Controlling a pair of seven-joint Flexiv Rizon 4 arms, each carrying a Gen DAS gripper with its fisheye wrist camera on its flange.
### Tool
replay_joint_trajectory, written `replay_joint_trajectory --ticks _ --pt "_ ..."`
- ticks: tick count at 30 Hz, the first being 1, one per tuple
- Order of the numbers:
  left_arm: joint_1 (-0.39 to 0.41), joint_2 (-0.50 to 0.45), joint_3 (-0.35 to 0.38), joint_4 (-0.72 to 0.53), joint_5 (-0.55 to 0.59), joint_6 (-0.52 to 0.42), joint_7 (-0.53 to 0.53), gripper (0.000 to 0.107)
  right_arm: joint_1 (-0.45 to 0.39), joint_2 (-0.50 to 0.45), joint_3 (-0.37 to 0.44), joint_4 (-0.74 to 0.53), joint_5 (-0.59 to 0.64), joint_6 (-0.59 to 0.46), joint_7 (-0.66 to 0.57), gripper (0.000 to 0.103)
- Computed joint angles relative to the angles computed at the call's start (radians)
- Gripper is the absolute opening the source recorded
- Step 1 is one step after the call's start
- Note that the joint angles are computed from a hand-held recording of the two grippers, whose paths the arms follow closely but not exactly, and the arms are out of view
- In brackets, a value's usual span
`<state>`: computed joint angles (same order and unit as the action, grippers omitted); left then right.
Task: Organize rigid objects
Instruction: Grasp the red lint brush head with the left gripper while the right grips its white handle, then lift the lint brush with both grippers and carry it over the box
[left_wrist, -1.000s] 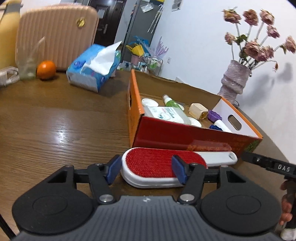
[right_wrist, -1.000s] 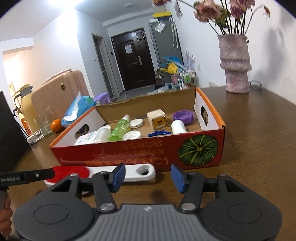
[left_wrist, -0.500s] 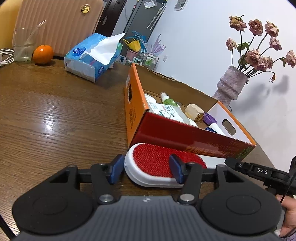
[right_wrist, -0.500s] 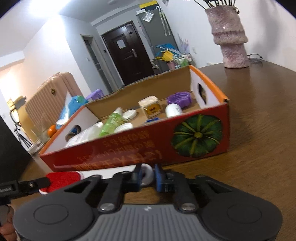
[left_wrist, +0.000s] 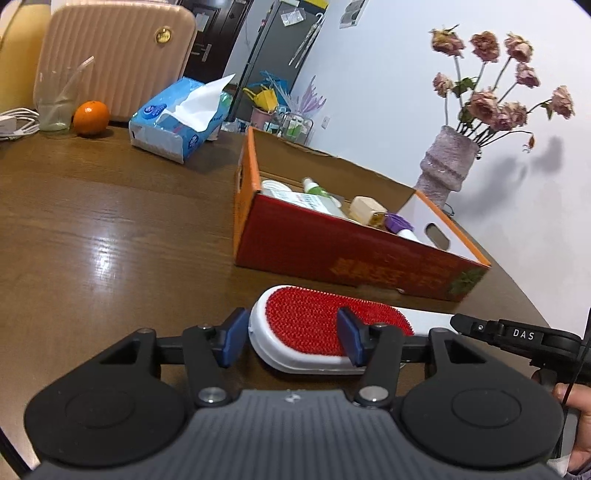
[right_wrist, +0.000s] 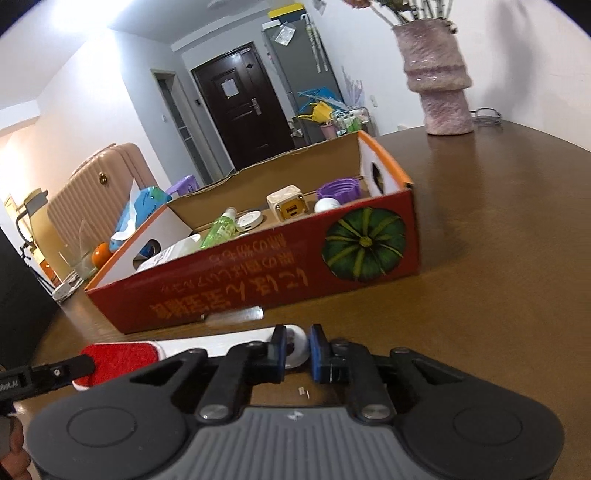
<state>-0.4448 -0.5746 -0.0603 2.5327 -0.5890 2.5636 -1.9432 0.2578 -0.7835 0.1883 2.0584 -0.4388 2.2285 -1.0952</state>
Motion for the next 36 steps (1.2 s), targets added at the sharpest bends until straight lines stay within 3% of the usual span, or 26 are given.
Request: replay_joint_trajectory --ticks 10,19,26,36 --pt "-0.21 0.077 -0.058 0.055 -0.287 0.088 0.072 0.052 -0.006 0.115 -0.004 0.196 0.076 0.173 -0.051 0.014" --pt "-0.316 0.115 -0.124 0.064 -0.463 0.164 0.13 0.052 -0.015 0.19 -0.008 0.314 0.099 0.292 -0.08 0.015" --pt "-0.351 0.132 -0.151 0.058 -0.536 0.196 0.172 0.052 -0.012 0.213 -0.012 0.352 0.108 0.337 -0.092 0.015" --pt "-0.311 0.135 -0.136 0.04 -0.486 0.176 0.198 0.052 -0.001 0.208 -0.025 0.311 0.116 0.31 -0.097 0.015"
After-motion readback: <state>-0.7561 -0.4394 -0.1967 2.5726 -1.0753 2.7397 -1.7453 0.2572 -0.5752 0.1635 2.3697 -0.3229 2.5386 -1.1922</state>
